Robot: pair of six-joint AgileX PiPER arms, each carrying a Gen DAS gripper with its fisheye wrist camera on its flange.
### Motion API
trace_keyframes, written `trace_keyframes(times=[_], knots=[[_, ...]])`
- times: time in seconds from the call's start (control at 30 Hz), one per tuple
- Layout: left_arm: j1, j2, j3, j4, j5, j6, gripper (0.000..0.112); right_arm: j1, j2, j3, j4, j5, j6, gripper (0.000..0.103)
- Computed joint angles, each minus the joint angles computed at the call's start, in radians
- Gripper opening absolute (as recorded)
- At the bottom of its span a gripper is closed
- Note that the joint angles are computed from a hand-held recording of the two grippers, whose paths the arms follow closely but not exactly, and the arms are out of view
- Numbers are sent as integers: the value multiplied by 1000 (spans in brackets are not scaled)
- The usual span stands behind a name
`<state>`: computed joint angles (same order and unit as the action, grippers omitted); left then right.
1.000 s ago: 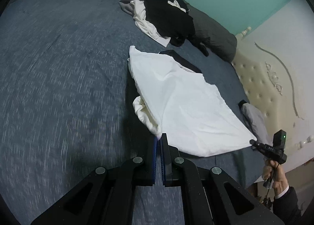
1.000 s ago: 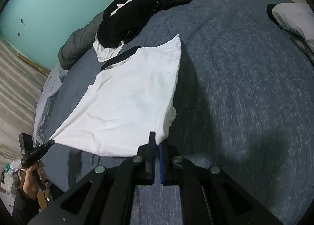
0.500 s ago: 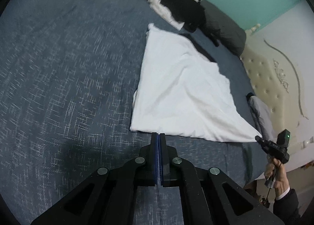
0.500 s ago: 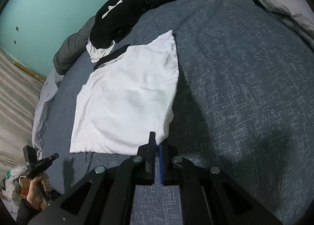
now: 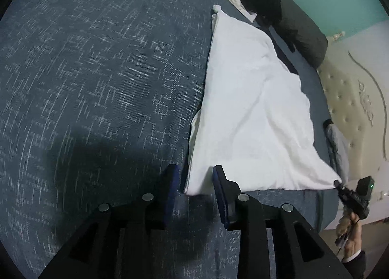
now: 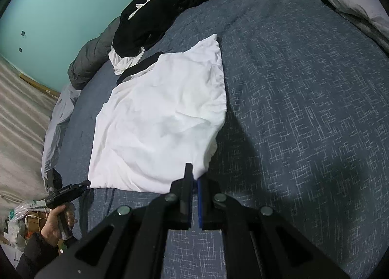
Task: Fold clothes
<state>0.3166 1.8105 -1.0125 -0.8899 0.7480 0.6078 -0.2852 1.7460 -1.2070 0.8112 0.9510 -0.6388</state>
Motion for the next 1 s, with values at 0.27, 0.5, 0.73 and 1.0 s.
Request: trace_keyframes(times=[0.27,0.5,0.73,1.0], knots=[[-24,-30,-24,53,10,18,5,5,-1,-6,-11,0,10,2],[9,-121,-69,123,115,-12,4,-9,-38,-28,-23,46,13,2],[14,-210,-110,194,247,-61,4,-38,-86,-55,-75,123,33,2],[-1,-283,10,222,264,-35,4,-84,-106,33,-110,132,-12,2]])
